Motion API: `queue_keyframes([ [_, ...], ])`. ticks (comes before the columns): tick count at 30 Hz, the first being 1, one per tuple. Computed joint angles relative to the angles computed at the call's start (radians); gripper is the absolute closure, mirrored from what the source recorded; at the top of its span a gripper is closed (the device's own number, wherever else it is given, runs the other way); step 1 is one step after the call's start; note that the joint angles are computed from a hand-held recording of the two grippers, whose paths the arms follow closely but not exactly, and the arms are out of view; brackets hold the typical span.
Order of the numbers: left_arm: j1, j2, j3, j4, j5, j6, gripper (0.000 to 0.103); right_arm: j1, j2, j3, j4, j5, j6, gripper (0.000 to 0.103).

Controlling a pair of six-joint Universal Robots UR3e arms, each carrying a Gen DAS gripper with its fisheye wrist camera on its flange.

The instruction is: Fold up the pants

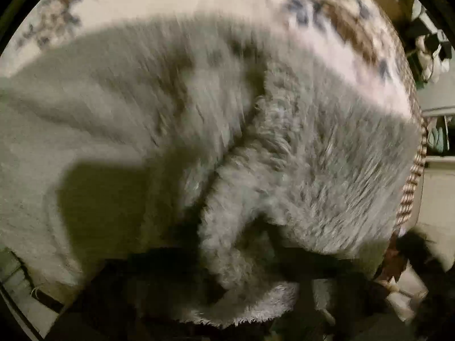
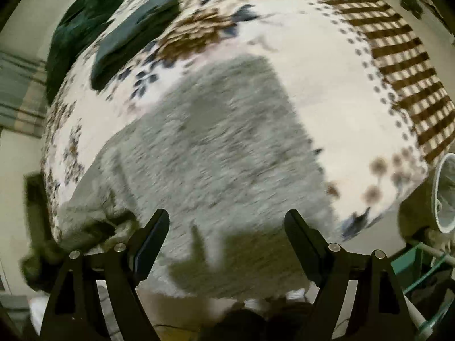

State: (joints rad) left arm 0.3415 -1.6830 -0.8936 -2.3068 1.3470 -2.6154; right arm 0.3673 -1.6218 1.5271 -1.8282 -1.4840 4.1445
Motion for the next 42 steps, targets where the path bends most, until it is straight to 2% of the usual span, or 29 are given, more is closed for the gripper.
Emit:
queue_keyframes([
  [1,0.030,0.037,-0.032,0.006,-0.019,0.014,0.094,-0.009,-0.010,-0.002,0.007,0.006,-0.009,0.018],
  [3,0.119,0.107,-0.033,-0.024,-0.063,0.073,0.095,-0.021,-0.010,-0.037,0.036,0.008,-0.047,0.018],
  [6,0.252,0.124,0.088,-0.179,-0.099,0.170,0.095,-0.001,0.118,-0.217,0.087,-0.004,-0.101,0.018],
  [8,0.317,0.133,0.122,-0.233,-0.089,0.209,0.095,0.009,0.177,-0.327,0.145,0.002,-0.124,0.018],
  [11,0.380,0.174,0.056,-0.212,-0.063,0.246,0.095,0.003,0.233,-0.419,0.190,0.022,-0.162,0.018],
  [13,0.392,0.171,0.022,-0.191,-0.057,0.233,0.095,0.003,0.279,-0.475,0.214,0.029,-0.186,0.018],
  [15,0.411,0.136,0.052,-0.225,-0.066,0.232,0.091,0.005,0.315,-0.512,0.234,0.026,-0.206,0.018],
  [20,0.459,0.071,0.210,-0.358,-0.080,0.259,0.091,-0.027,0.277,-0.428,0.213,0.049,-0.209,0.018],
  [24,0.530,-0.052,0.495,-0.552,-0.094,0.253,0.091,-0.065,0.179,-0.291,0.162,0.081,-0.198,0.018],
  [26,0.529,-0.098,0.601,-0.585,-0.124,0.230,0.087,-0.078,0.145,-0.253,0.158,0.081,-0.200,0.016],
  [28,0.488,-0.126,0.629,-0.559,-0.160,0.194,0.069,-0.099,0.107,-0.205,0.150,0.079,-0.199,0.014],
  [30,0.425,-0.134,0.576,-0.487,-0.186,0.135,0.059,-0.132,0.068,-0.144,0.125,0.095,-0.203,0.014],
  [31,0.372,-0.133,0.508,-0.408,-0.202,0.100,0.056,-0.145,0.059,-0.126,0.123,0.098,-0.208,0.014],
  [34,0.228,-0.137,0.333,-0.199,-0.191,0.017,0.056,-0.183,0.039,-0.068,0.101,0.108,-0.236,0.014],
  [36,0.167,-0.135,0.228,-0.089,-0.177,-0.003,0.056,-0.214,0.028,-0.007,0.061,0.140,-0.259,0.014],
  [38,0.125,-0.128,0.134,0.007,-0.156,0.000,0.059,-0.238,0.019,0.062,-0.001,0.167,-0.277,0.013],
  [40,0.111,-0.119,0.090,0.054,-0.158,0.024,0.082,-0.271,0.014,0.147,-0.079,0.225,-0.297,0.011],
  [41,0.110,-0.113,0.087,0.064,-0.163,0.030,0.084,-0.280,0.017,0.172,-0.103,0.243,-0.301,0.011],
  [42,0.115,-0.110,0.099,0.057,-0.176,0.046,0.090,-0.291,0.023,0.201,-0.132,0.266,-0.308,0.011],
])
